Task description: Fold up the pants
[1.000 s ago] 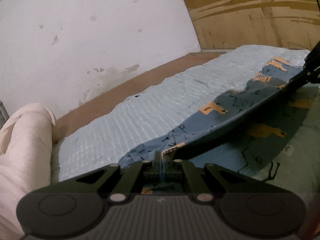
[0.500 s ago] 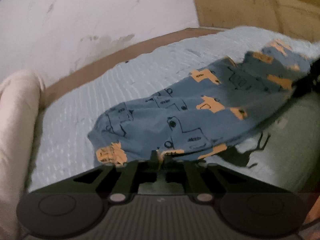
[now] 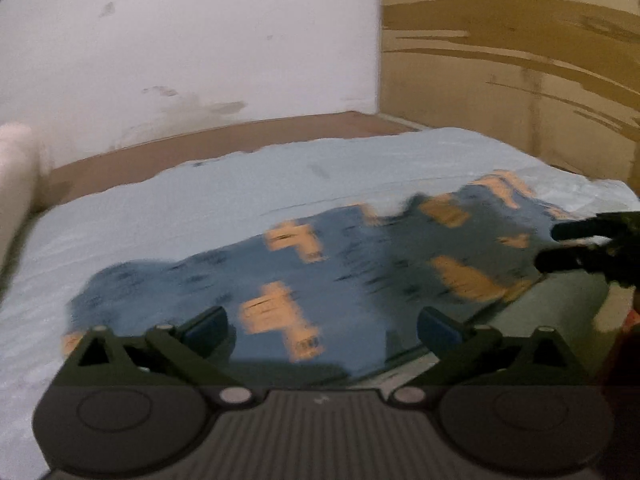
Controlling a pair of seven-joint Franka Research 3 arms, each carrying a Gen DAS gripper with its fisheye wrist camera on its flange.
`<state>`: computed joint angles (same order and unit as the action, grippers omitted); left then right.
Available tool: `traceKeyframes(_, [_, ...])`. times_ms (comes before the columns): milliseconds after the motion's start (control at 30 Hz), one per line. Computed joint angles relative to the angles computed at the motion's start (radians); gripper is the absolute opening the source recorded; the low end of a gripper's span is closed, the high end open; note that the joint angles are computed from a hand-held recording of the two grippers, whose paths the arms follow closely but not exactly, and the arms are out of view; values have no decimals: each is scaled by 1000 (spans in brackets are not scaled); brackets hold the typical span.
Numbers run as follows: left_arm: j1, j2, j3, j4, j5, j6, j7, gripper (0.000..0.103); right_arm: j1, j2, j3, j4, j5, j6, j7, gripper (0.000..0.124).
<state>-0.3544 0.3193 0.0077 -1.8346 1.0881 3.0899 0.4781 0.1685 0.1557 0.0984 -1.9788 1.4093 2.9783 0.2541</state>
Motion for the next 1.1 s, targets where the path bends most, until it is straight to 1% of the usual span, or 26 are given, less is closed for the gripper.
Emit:
traceKeyframes(33, [-4,29,-12,38,-6,-1,22,103,-6,0,-7,1,2,3,17,102])
traceKeyframes(67, [-20,58,-8,76,1,2,26,103,-16,1,-17,5,-3,1,49,102])
traceKeyframes(133, [-38,116,-20,150,-25,15,71,103,-33,4,-29,9,-10,3,92,102])
traceKeyframes(167, [-30,148,-48,187,-67,17,129,103,-40,8,-37,12,-33,4,131,102])
traceKeyframes(200, [-15,182,-90,227,-116,9,203,103,-51,13,-48,18,-69,-3,180,102])
traceKeyframes(267, [-6,245,-145,307,-182,-28,323,103,-73,20,-57,25,-125,-30,234,102])
traceKeyframes(333, [-30,312,-163,402,-218,-75,413,103,-95,36,-64,43,-185,-51,286,100])
traceKeyframes(400, [-57,371,-174,486,-253,-120,491,103,-119,62,-71,75,-246,-89,339,95])
traceKeyframes(433, [-67,389,-176,511,-268,-136,523,103,-131,80,-71,96,-270,-101,362,94])
traceKeyframes(467, [-76,414,-187,548,-289,-163,569,100,-141,98,-71,117,-295,-110,388,92])
traceKeyframes(500, [-86,439,-194,586,-308,-187,612,94,-149,121,-75,144,-332,-120,429,88])
traceKeyframes(533, [-91,464,-206,623,-330,-211,663,90,-155,143,-76,171,-367,-131,473,85])
traceKeyframes(600, [-105,505,-226,689,-372,-271,760,72,-178,193,-79,231,-417,-163,561,78])
traceKeyframes(633, [-115,526,-231,722,-391,-297,802,67,-188,214,-79,257,-437,-173,600,76])
traceKeyframes(700, [-124,550,-237,758,-426,-325,870,49,-210,253,-74,305,-469,-188,662,69])
traceKeyframes(733, [-129,560,-239,775,-445,-341,900,46,-217,269,-72,325,-488,-194,695,68])
traceKeyframes(800, [-136,577,-242,803,-484,-366,954,31,-240,303,-61,370,-508,-211,751,58])
traceKeyframes(833, [-142,585,-238,816,-500,-378,974,26,-249,315,-54,385,-519,-215,774,55])
traceKeyframes(867, [-149,591,-232,827,-513,-388,993,19,-254,328,-54,401,-536,-221,806,51])
traceKeyframes(933, [-163,588,-209,825,-532,-384,1006,12,-271,352,-42,436,-554,-240,846,50])
traceKeyframes(967, [-166,586,-203,822,-547,-377,1011,6,-277,366,-38,455,-565,-250,862,50])
traceKeyframes(1000, [-167,582,-198,815,-564,-368,1014,2,-284,375,-31,468,-573,-256,870,50])
traceKeyframes(1067, [-175,569,-177,797,-592,-352,1008,0,-291,391,-25,495,-591,-270,892,49])
traceKeyframes(1100, [-177,562,-169,787,-606,-343,1004,0,-293,402,-23,511,-599,-276,906,41])
